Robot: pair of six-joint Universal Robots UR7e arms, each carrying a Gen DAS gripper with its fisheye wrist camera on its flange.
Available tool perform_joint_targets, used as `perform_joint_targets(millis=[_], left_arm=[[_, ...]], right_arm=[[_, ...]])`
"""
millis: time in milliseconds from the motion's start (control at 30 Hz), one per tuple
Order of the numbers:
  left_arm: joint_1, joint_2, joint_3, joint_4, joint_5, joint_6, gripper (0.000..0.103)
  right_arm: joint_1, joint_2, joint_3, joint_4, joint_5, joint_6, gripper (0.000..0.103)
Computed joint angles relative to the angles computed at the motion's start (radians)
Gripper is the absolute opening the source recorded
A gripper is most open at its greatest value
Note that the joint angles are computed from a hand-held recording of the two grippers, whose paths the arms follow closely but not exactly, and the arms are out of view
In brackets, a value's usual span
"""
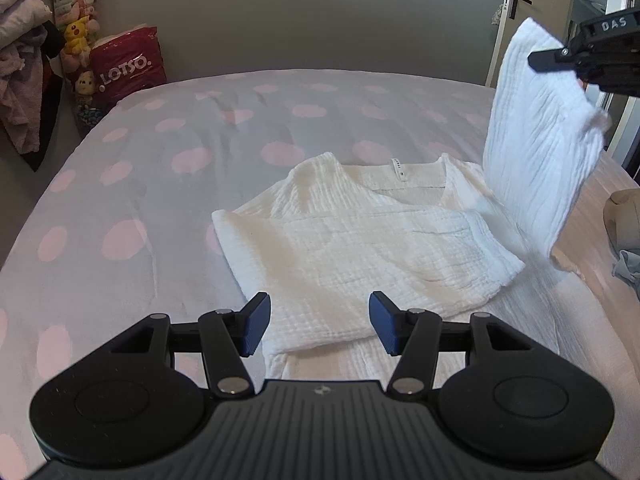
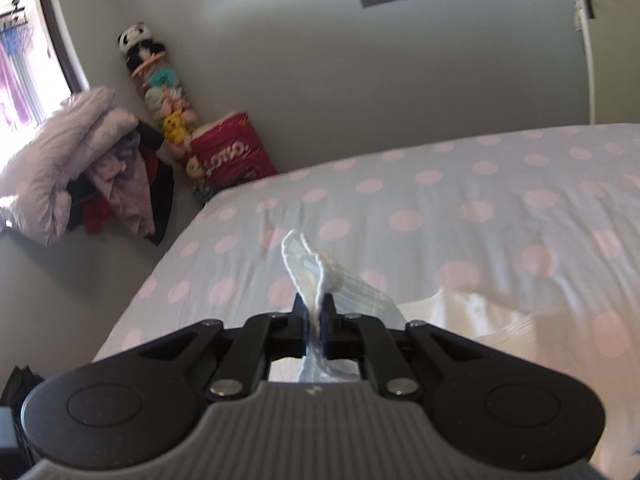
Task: Fold clothes
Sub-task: 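Lift the sleeve with the right gripper, fold it across the body, release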
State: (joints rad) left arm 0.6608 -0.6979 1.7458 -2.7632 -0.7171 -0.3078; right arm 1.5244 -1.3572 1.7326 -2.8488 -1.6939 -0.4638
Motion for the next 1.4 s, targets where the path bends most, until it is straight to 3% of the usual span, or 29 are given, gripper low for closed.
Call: perform_joint_targets(millis=[433,533,633,833,1000,1300,1400], left_arm=[[0.069,0.031,0.013,-0.11,0.002,0.111,0.053],[0.083,0.036,0.019,-0.131,-0.009,0.129,0.053],[0.094,0.045,0.015,-0.155,-0.031,0.158,0.053],[0.111,0.084,-0.039,-0.186,-0.083,0.164,0.055],[0.125,0.132,-0.114,-0.184,-0.175,0.085,0.056],[0.133,0.216,-0.212,-0.054,-0.222,-0.019,0.051],[0.13,0.238,-0.227,-0.04,-0.205,-0.014,0.039]], right_arm=[[-0.043,0.264,-0.009,-0.02,0.004,-0.046,0.008],[-0.048,0.313,-0.019,-0.031,-0.012,-0.052,0.017],[-0.053,0.331,-0.015,-0.039,-0.009,-0.074,0.037],[-0.08,0.246,0.029,-0.047,0.044,-0.168,0.049],[-0.146,0.123,0.077,-0.11,0.02,-0.267,0.05],[-0.369,-0.093,0.212,-0.232,0.007,-0.399,0.05],[-0.428,-0.12,0.261,-0.266,0.006,-0.442,0.05]])
